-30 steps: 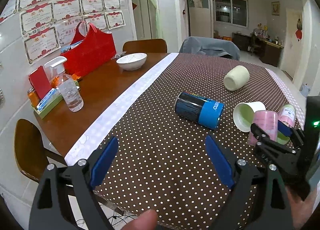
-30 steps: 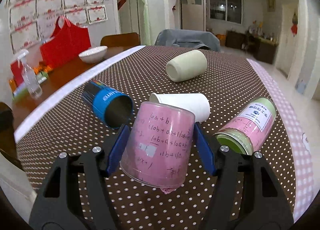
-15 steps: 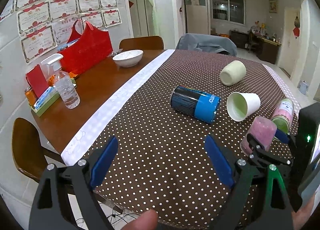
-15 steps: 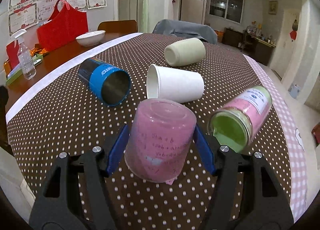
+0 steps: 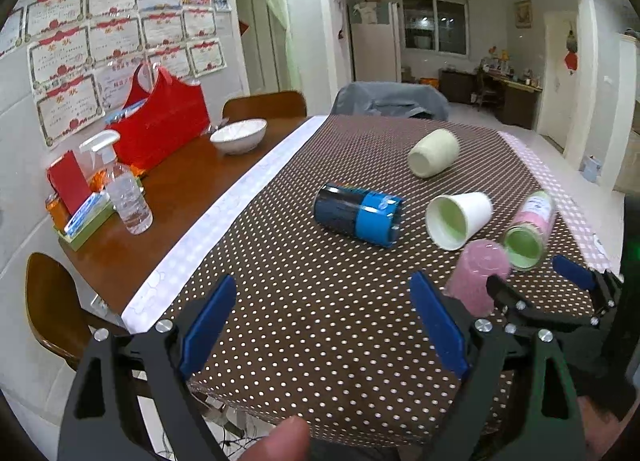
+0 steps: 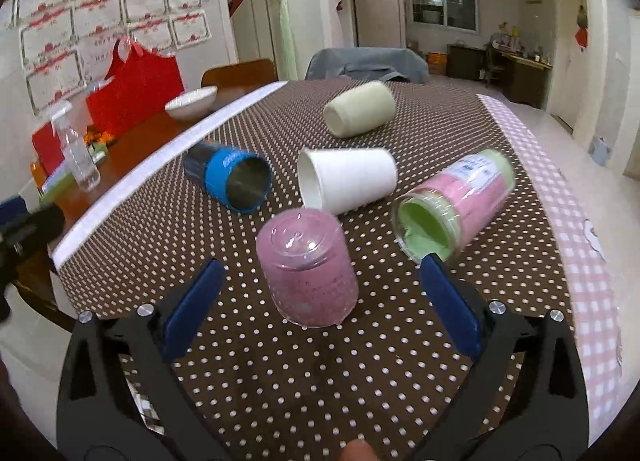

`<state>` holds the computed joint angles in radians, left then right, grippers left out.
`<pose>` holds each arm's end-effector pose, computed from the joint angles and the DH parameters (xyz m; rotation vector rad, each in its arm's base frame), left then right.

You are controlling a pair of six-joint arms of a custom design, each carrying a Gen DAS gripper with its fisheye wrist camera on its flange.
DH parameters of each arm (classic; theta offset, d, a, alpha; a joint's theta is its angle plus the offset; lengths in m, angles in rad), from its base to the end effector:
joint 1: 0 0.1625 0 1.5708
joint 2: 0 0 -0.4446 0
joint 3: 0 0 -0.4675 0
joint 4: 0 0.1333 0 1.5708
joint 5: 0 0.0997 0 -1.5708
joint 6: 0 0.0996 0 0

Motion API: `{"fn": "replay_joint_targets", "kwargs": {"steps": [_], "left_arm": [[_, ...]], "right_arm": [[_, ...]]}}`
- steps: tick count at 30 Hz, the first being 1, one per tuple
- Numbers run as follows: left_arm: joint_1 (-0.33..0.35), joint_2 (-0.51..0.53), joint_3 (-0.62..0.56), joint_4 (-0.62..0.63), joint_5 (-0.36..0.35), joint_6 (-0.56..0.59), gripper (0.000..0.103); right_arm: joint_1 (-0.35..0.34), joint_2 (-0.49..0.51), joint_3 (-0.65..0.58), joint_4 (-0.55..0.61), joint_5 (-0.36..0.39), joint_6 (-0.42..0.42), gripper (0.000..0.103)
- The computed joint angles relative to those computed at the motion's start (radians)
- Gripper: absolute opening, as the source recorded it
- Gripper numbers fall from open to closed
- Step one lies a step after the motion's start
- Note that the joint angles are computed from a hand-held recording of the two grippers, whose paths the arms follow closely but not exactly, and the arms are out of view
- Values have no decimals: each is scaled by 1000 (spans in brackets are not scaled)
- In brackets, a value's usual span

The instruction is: Flip cup upside down

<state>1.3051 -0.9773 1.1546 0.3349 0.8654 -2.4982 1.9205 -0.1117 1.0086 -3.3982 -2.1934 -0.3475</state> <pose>0.0003 -0.7525 0.3245 0.5076 2.0522 -1.0447 0.3646 -0.7803 -0.1216 0.4344 -2.2775 1.1498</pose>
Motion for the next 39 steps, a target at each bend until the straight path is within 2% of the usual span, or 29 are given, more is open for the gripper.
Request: {"fn": "replay_joint_targets", "kwargs": {"steps": [7,13,16,19,28,39], "left_arm": [[-34,-92,128,-77,32,22,87],[-66,-142,191,-121,37,20,87],[-86,-163,223,-162,14,46,87],[-104,-180,246,-203,-9,75,87],[-125,-224,300,-240,1,81,87],[-122,-239,311,-250,10,72,87]], "right_arm": [[36,-112,156,-97,-44,82,97],[66,-175,245,-210,-82,49,97],[74,-187,269,-268,-104,23,97],[80,-192,282,-315,-113,0,97],[105,-184,281,-417,-113,-88,97],[115,-172,271,-431,-111,-110,97]]}}
